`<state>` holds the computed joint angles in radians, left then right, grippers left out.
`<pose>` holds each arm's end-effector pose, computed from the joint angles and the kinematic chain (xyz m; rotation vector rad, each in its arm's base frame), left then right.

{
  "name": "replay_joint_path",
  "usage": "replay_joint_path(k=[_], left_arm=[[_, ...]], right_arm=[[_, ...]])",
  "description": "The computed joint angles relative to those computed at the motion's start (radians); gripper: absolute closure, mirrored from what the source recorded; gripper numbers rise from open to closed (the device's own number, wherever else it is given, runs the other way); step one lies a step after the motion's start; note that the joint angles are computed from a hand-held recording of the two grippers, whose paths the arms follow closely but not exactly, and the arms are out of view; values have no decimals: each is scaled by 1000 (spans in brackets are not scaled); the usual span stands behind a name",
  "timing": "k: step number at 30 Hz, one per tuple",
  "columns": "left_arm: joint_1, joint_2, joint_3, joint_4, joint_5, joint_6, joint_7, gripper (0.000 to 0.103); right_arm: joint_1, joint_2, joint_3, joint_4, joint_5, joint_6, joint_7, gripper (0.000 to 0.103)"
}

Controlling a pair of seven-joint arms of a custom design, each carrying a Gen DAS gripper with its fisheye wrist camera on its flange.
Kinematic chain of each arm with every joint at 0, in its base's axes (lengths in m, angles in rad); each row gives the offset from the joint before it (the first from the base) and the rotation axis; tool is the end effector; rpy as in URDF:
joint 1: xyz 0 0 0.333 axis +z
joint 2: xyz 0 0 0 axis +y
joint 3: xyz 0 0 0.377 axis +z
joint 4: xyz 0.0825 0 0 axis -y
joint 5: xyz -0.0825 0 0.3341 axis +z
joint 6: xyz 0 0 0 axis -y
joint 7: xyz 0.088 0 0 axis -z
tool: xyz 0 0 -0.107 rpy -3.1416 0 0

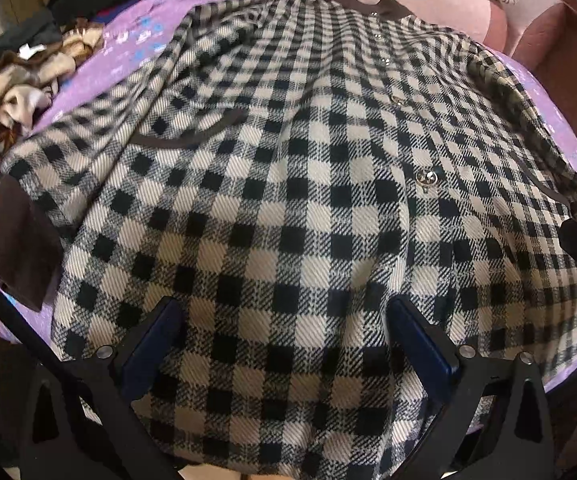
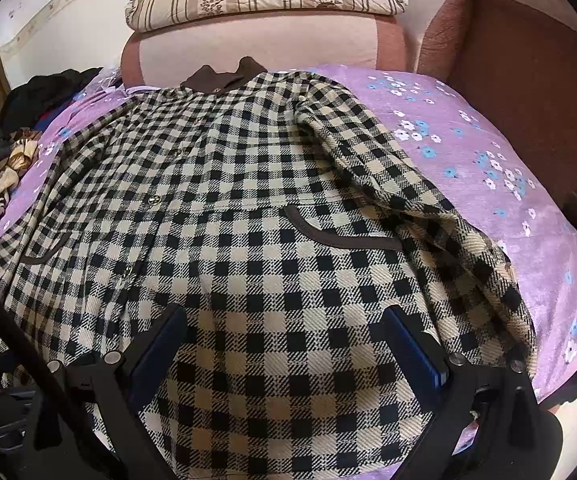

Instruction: Fold large clothes

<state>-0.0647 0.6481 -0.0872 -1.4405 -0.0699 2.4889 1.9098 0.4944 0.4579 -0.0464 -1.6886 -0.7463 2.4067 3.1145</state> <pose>0.7410 -0.0948 0.4270 -1.5601 2.3939 -0.4845 0.6118 0.2952 0.4430 -1.2727 2.3713 -0.7232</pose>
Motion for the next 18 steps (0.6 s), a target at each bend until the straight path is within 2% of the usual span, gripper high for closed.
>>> replay_joint_path(k=[3, 9, 11, 14, 18], left_arm=[[0, 0, -1, -8, -5, 15, -4, 0], [10, -32, -7, -95, -19, 110, 17, 0], [7, -31, -6, -86, -17, 105, 24, 0], [14, -18, -9, -36, -20, 34, 34, 0], [31, -20, -18, -18, -53, -9, 27, 0]], right_arm=[[-2, 5, 1, 5, 4, 0, -8, 3], [2, 7, -2, 6, 5, 3, -10, 3], [14, 10, -9, 15, -8, -24, -3, 3], [38, 6, -24, 18, -62, -60, 33, 3], [69, -5, -35, 19, -160, -117, 105, 3]])
